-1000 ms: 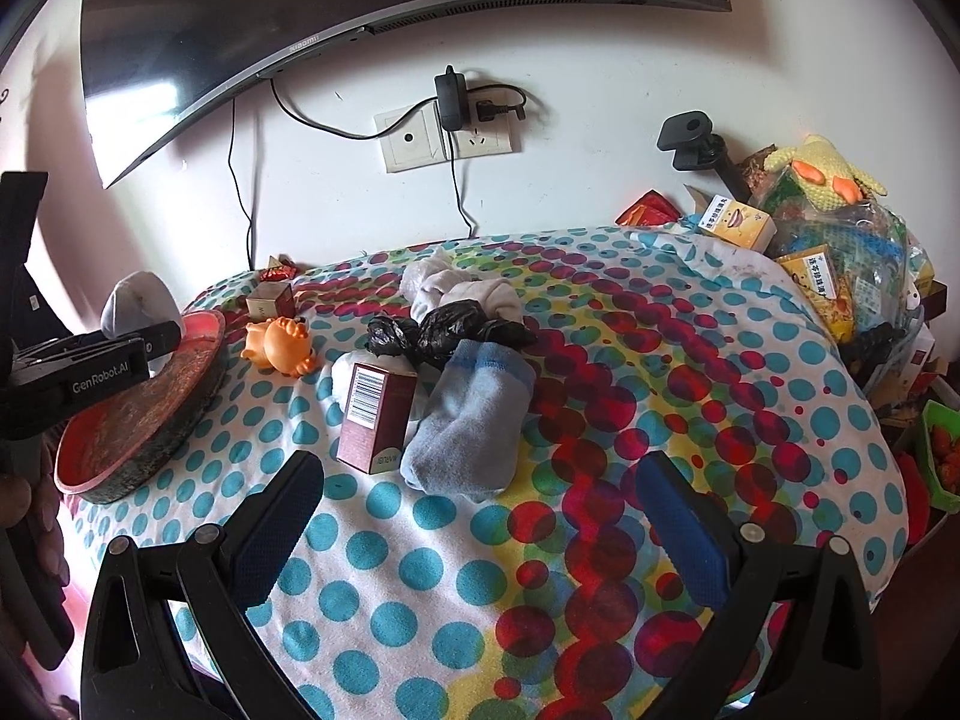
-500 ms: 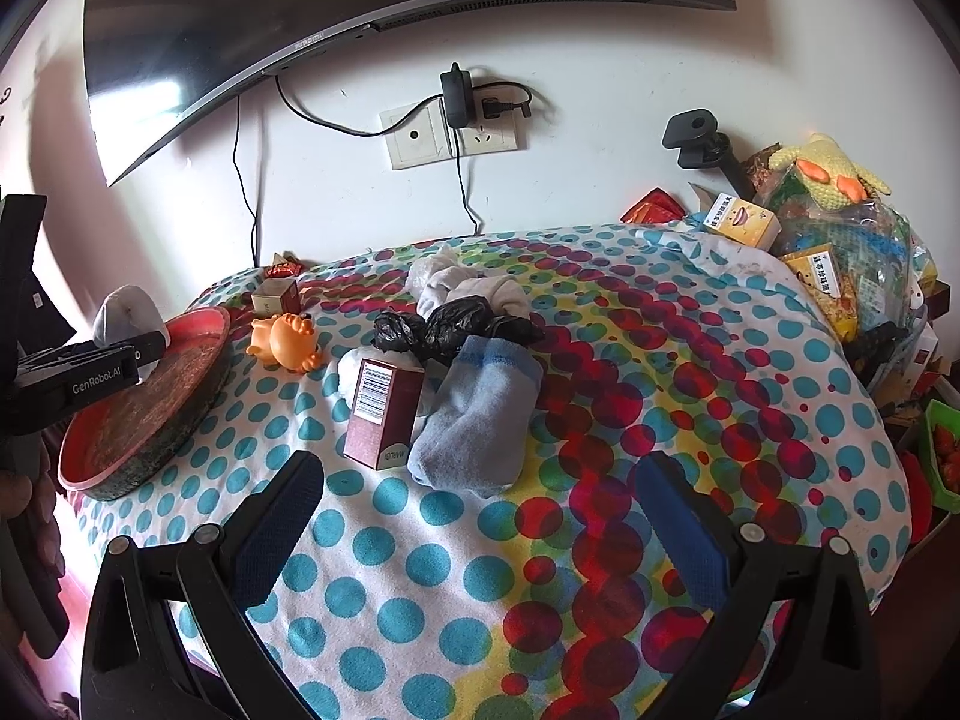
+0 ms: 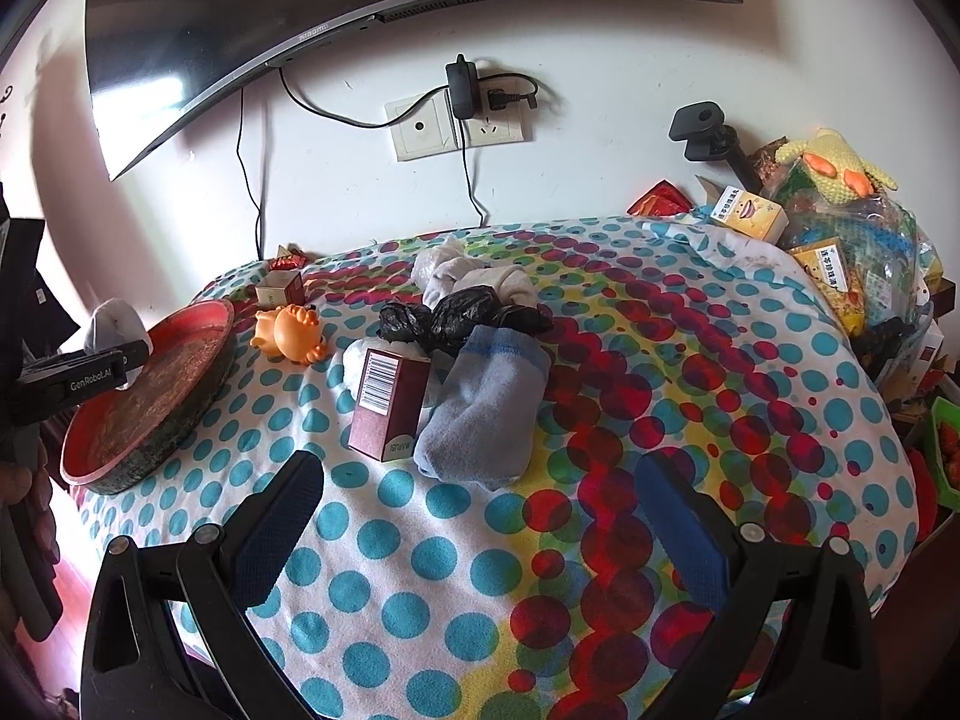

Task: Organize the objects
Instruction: 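Carry the white sock in the left gripper over the red tray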

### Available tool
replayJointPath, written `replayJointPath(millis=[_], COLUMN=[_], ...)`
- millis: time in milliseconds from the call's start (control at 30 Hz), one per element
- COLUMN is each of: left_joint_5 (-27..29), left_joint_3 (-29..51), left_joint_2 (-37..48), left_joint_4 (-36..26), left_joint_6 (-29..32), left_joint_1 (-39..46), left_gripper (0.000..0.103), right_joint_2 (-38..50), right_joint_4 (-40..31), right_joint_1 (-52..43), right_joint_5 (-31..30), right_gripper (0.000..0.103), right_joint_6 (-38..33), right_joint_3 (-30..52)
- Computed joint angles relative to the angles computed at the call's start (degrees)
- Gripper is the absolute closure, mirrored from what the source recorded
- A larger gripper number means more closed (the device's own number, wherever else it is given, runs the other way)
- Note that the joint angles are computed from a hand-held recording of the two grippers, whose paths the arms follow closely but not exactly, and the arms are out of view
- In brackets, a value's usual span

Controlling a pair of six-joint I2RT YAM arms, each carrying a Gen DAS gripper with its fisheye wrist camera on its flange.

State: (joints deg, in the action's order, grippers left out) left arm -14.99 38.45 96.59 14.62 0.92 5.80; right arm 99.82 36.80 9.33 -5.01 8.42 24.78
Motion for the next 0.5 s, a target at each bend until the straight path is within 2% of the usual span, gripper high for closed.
replayJointPath(millis=[300, 500], left_joint_5=[7.2, 10.1], left_joint_3=[2.7, 6.7], left_joint_2=[4.7, 8.9], left_joint_4=[0.2, 0.8], left_joint_6=[3.3, 9.1], left_joint_1=[16.7, 26.3], left_gripper=[0.060, 0.060], right_joint_2=[0.3, 1.6], right_joint_4=[-0.7, -0.7], right_joint_1=[-0.5, -0.3], right_joint_5=[-0.5, -0.3], right_gripper=[0.000, 0.000], right_joint_6=[-0.1, -0.5], right_joint_3=[0.3, 1.1])
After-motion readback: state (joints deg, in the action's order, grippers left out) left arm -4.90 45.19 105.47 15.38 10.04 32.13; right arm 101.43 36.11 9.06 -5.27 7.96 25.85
